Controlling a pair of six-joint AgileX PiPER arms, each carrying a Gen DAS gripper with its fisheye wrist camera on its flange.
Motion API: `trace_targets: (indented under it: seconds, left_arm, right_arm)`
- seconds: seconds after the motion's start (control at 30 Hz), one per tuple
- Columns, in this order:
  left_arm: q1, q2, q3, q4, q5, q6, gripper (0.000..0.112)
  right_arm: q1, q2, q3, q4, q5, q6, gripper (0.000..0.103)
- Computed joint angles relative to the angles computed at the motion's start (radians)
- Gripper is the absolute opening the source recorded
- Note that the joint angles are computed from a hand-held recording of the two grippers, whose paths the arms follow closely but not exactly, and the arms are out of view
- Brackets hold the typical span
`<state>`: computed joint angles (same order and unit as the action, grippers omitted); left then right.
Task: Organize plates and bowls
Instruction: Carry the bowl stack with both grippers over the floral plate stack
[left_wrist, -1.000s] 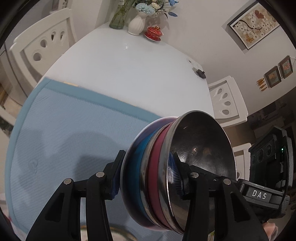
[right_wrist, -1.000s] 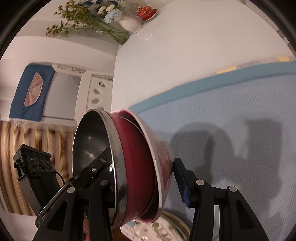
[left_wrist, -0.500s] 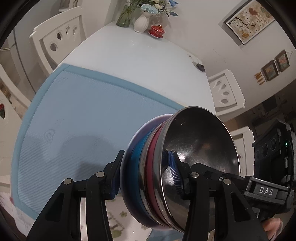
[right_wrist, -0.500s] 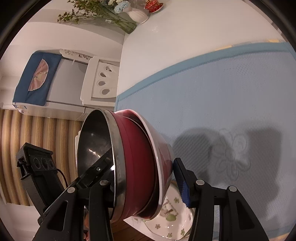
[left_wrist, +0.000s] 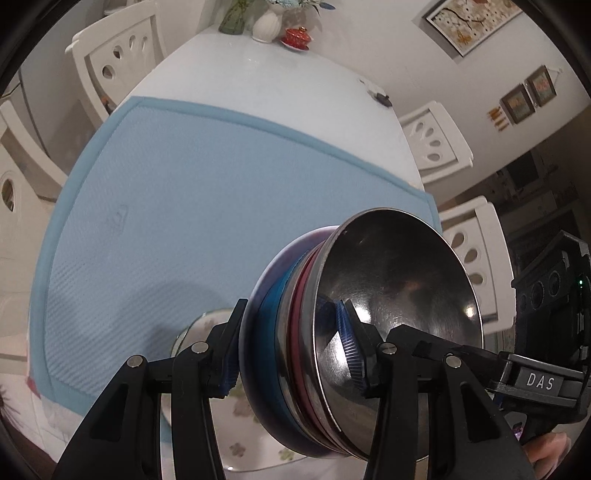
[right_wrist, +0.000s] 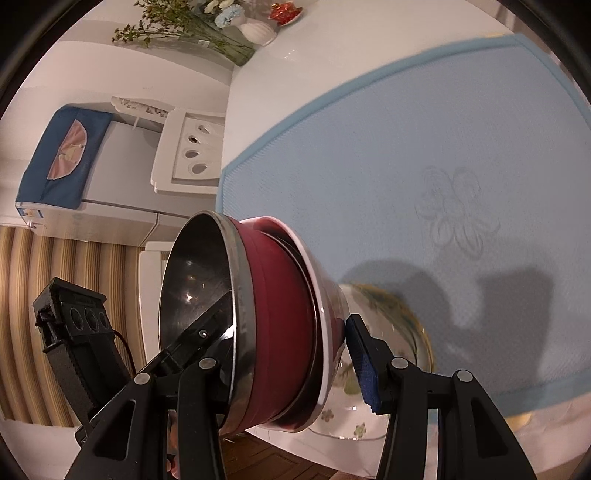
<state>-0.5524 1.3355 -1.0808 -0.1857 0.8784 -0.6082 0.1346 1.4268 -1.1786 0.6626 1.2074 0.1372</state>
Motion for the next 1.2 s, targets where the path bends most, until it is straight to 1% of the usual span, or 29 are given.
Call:
trace_targets:
  seconds: [0.2,0.33,0.5,0.7,0.97,1.2]
  left_arm:
    - [0.008,-0.059,0.109,-0.025,-0.031,0.032,0.043]
    - [0.006,-0.066,0.159,-0.028,-0.067,0.058,0.043]
    - [0.020,-0.071,0.228,-0.081,-0.113,0.118,0.043]
    - [-0.016,-0.064,0.277,-0.071,-0.151,0.110,0.043]
    - [-0.051,-0.057,0.307,-0.049,-0.174,0.066,0.043]
    - [-0.025,-0.056,0.335,-0.103,-0.199,0.117,0.043]
  right_arm:
    - [0.059,-0.082,0.123,-0.012,-0.073,0.054,0.048]
    - [0.095,-0.102,0.184,-0.023,-0.114,0.072,0.048]
    - [0.109,-0.120,0.269,-0.007,-0.159,0.060,0.048]
    - [0.128,-0.118,0.310,-0.016,-0.185,0.065,0.048]
    - [0.136,-0.116,0.360,-0.001,-0.206,0.044,0.048]
    - [0.175,-0.123,0.382,0.006,-0.245,0.063,0.048]
